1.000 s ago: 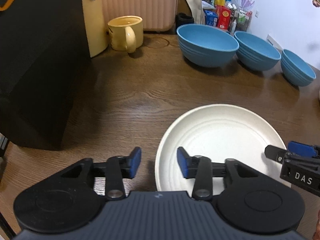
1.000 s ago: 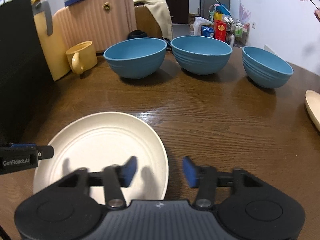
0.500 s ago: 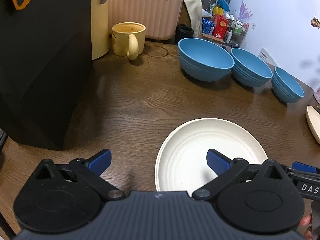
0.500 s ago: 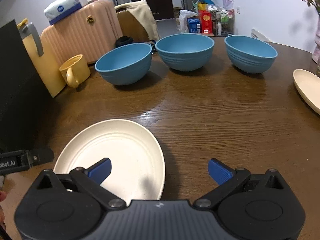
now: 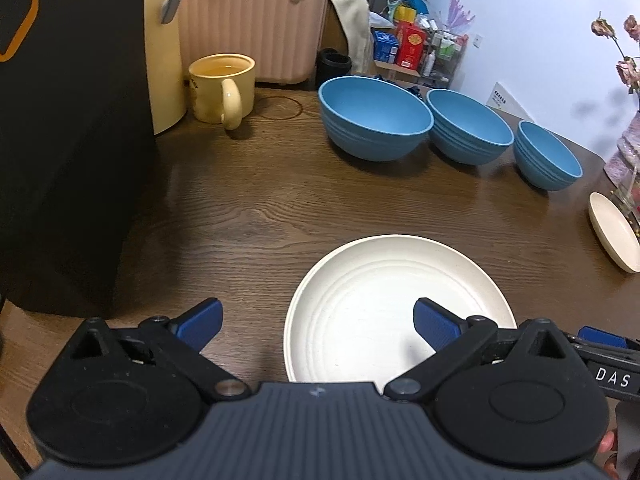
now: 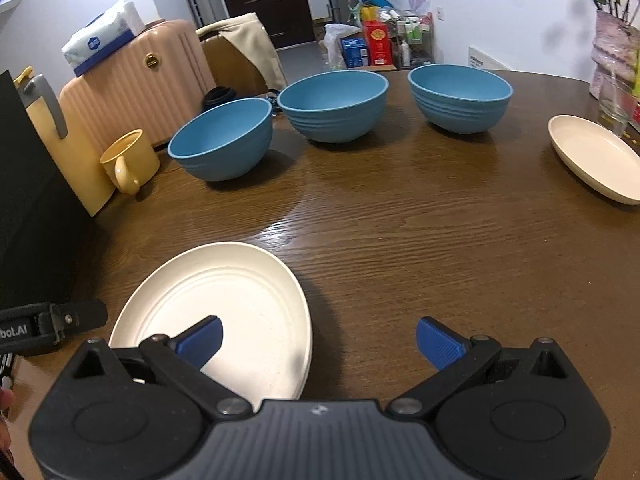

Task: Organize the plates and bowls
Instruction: 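Open both tools to release the stacked cream plates onto the table, then move both open tools toward the cream plate beside the water glass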

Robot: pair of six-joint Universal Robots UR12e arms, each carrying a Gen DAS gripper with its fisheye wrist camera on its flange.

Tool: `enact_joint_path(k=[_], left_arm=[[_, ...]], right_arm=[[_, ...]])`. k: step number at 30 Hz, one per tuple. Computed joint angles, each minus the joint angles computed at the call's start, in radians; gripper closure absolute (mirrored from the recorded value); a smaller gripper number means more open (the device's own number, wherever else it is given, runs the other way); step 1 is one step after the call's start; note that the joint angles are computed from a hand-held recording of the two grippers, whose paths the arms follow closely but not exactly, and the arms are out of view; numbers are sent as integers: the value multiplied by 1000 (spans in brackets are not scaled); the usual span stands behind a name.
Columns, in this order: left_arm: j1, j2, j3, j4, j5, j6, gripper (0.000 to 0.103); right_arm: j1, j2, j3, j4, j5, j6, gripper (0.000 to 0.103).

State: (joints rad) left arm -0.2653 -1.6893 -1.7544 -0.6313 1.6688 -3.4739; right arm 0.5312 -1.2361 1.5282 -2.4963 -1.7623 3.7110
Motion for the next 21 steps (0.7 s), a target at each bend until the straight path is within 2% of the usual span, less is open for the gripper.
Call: enact_joint_path(k=[13, 21], left_arm=[[20, 3, 2, 29, -85, 80, 0], [8, 11, 4, 44, -70, 78, 0]], right_arm=[[22, -17, 11, 24, -112, 119, 0], [19, -41, 33, 14, -158, 154, 0]])
